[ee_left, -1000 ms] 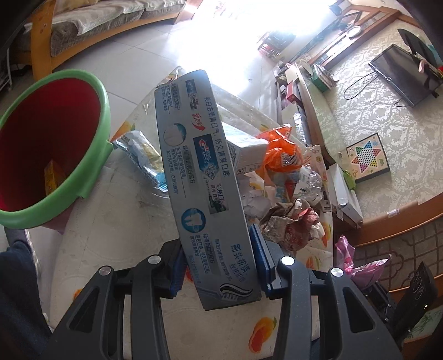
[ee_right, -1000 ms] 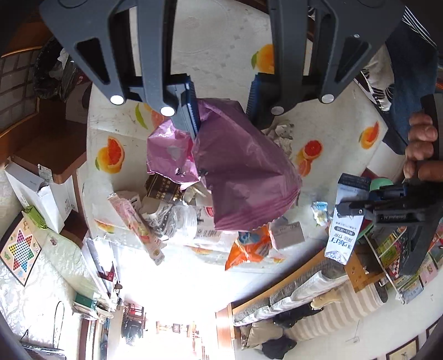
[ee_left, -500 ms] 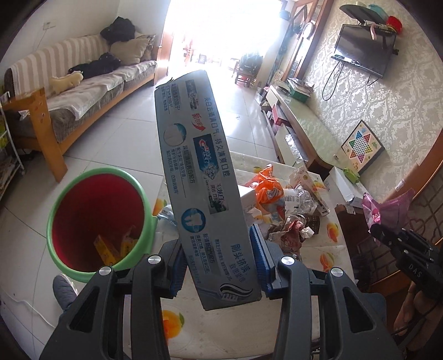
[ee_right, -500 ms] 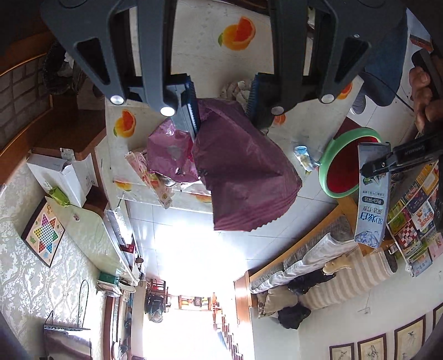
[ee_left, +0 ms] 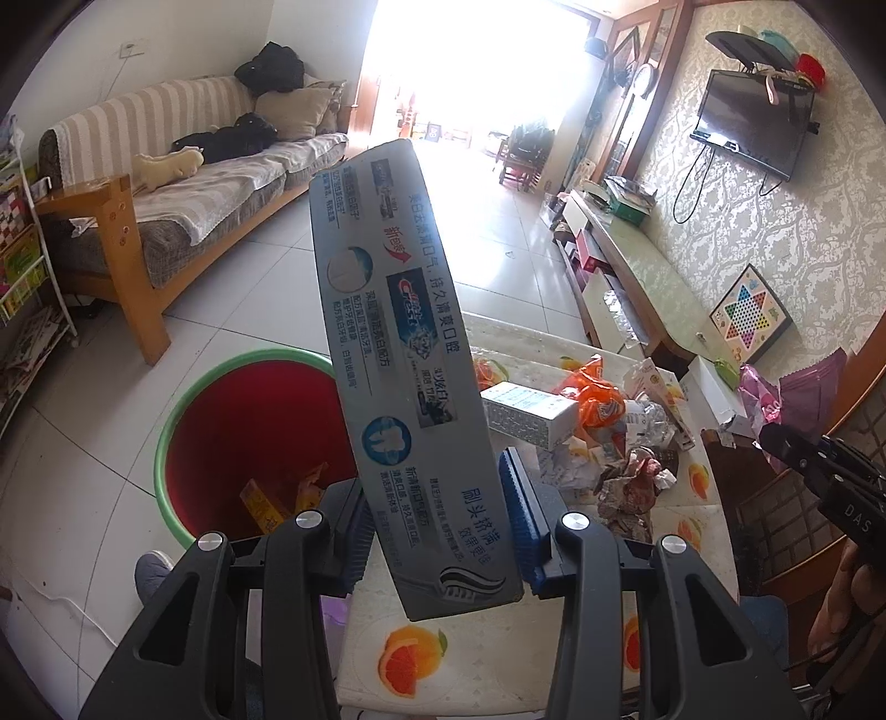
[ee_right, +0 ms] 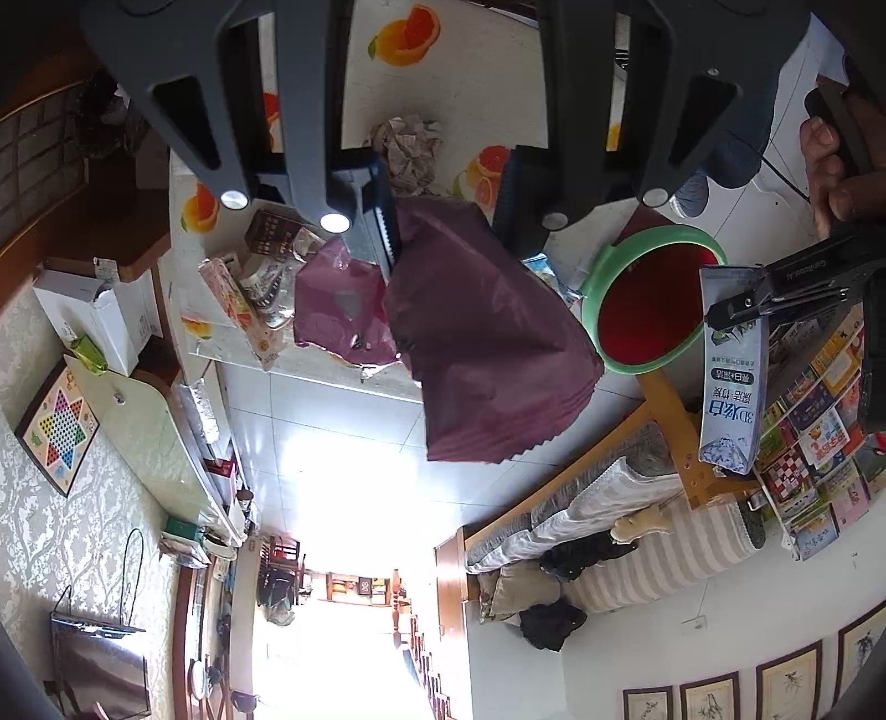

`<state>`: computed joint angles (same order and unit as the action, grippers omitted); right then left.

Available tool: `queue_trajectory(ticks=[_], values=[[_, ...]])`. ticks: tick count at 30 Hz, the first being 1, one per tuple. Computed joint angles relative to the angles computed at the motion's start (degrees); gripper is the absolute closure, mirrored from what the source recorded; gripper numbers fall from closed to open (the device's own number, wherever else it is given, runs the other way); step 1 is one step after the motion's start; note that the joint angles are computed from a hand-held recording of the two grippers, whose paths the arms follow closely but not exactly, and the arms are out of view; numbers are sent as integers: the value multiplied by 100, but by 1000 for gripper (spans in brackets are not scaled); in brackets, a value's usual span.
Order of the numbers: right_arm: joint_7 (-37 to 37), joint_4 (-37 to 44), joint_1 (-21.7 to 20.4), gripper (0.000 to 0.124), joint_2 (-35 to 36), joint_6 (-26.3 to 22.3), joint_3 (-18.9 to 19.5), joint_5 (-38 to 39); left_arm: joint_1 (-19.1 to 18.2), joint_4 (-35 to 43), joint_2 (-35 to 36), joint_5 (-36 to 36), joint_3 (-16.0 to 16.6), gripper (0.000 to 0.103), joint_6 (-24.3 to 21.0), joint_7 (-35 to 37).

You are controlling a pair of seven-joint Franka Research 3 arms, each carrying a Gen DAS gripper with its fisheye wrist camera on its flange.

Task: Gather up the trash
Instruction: 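Lift and carry the toothpaste box and pink bag over the bin, then open both grippers to drop the toothpaste box and pink bag into the bin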

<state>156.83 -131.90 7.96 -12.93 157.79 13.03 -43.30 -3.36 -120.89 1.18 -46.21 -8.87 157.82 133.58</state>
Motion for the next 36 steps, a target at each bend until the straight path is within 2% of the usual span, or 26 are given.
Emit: queue_trajectory(ticks=[5,13,22,24,26,34,35,36], values=[[-107,476,170,94,504,75,-41,-60,151,238,273,356,42,63,32,-281],[-428,1233,771,94,1331,232,-483,65,529,744,848,1306,-24,63,78,-1001],[-1134,2168,1373,94,2259,322,-953,767,950,1436,1547,2461,-161,62,-271,-1844],[-1330,2353,1475,94,2450,337,-1027,989,1039,1504,1616,2560,-230,52,-325,-1878],[-1509,2504,1576,94,2603,357,-1101,1189,1084,1497,1627,2651,-260,36,-264,-1934],[-2282,3104,1962,94,3116,352,-1350,1938,1246,1395,1585,2809,-278,27,-92,-2236],[-2388,3187,1998,94,3183,348,-1367,2046,1253,1355,1561,2834,-263,19,-41,-2292],[-2498,3333,2035,94,3281,312,-1380,2154,1280,1301,1530,2823,-264,16,40,-2318]])
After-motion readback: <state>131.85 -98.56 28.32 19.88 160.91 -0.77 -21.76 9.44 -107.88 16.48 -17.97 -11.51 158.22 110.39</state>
